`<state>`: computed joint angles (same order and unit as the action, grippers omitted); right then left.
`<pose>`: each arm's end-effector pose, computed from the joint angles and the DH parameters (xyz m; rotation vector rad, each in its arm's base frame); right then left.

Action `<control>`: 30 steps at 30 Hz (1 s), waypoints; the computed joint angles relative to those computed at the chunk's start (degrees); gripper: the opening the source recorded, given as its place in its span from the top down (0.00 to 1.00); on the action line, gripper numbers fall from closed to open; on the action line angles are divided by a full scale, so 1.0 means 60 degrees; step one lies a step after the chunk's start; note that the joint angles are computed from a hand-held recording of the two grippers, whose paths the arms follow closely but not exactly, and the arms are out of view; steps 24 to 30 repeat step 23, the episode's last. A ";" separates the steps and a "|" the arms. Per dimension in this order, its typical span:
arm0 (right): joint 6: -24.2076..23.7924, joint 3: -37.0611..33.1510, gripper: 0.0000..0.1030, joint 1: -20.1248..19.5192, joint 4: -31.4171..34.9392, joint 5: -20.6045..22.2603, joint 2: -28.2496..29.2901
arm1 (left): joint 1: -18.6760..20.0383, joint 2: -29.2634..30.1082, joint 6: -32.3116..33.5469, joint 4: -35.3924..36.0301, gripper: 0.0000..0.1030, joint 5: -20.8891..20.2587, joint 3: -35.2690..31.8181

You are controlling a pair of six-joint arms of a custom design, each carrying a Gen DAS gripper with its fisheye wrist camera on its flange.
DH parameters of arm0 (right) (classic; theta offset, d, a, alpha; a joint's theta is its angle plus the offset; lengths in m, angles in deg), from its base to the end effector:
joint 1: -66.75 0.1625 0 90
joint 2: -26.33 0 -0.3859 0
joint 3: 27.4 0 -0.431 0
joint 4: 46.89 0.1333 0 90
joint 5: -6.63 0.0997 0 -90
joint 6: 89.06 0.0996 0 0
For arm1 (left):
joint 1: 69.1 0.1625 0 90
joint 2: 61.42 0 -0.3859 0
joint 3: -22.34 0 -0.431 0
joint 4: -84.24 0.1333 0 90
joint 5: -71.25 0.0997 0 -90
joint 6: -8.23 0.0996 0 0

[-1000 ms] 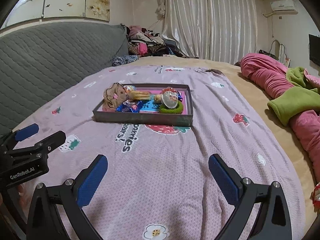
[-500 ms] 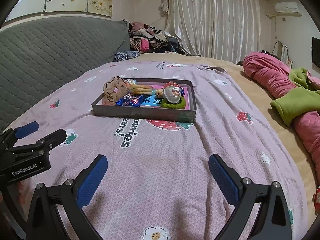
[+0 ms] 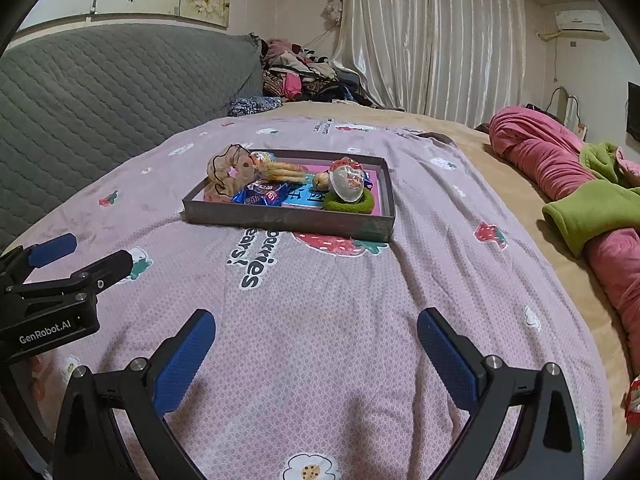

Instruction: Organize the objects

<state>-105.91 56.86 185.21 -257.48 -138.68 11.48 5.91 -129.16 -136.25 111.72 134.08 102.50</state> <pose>0.3460 -0.5305 -0.0999 0.3137 -2.0819 1.0812 0.0250 -0.5979 0.2936 0.7651 2.2461 -0.9828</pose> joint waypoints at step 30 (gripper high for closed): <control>-0.0125 -0.0148 0.01 -0.0077 0.0156 -0.0064 0.0123 | 0.0084 0.0126 0.0021 0.0125 0.08 0.0152 -0.0168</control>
